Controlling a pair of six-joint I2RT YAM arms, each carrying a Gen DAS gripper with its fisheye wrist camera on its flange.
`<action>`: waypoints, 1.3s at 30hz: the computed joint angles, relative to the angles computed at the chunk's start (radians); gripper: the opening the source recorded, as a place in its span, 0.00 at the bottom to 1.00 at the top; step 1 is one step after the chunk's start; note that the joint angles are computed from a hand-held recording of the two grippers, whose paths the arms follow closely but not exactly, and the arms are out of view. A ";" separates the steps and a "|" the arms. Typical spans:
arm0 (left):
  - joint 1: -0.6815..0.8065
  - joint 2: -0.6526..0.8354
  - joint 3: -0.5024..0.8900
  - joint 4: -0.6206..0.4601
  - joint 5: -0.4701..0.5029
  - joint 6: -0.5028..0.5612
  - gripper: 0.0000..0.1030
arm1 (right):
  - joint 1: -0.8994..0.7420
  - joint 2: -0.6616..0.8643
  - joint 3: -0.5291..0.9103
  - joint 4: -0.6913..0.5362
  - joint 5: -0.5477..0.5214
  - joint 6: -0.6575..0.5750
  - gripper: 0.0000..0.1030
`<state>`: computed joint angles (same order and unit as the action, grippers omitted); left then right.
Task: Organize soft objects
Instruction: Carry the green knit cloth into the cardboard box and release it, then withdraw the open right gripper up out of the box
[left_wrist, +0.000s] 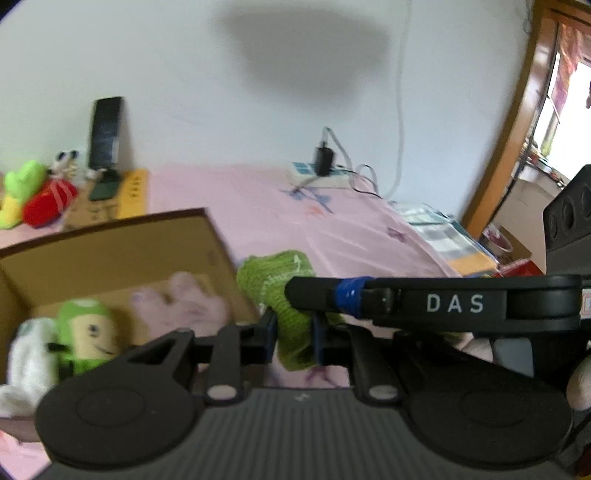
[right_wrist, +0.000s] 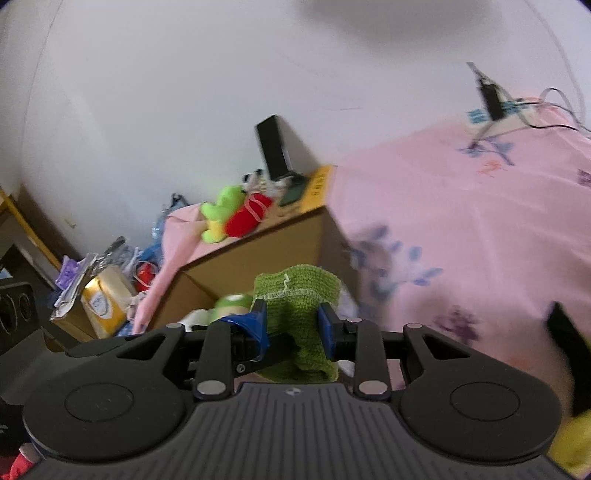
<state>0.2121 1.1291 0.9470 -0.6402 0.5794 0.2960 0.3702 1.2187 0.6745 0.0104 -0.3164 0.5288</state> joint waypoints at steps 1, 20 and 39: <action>0.038 0.015 0.013 -0.009 0.019 0.021 0.12 | 0.029 0.033 0.023 0.015 0.018 0.009 0.12; 0.343 0.389 0.222 -0.034 0.062 0.247 0.33 | 0.301 0.433 0.314 0.091 0.226 0.097 0.14; 0.269 0.305 0.202 -0.009 -0.137 0.194 0.44 | 0.327 0.361 0.285 0.026 0.363 0.105 0.14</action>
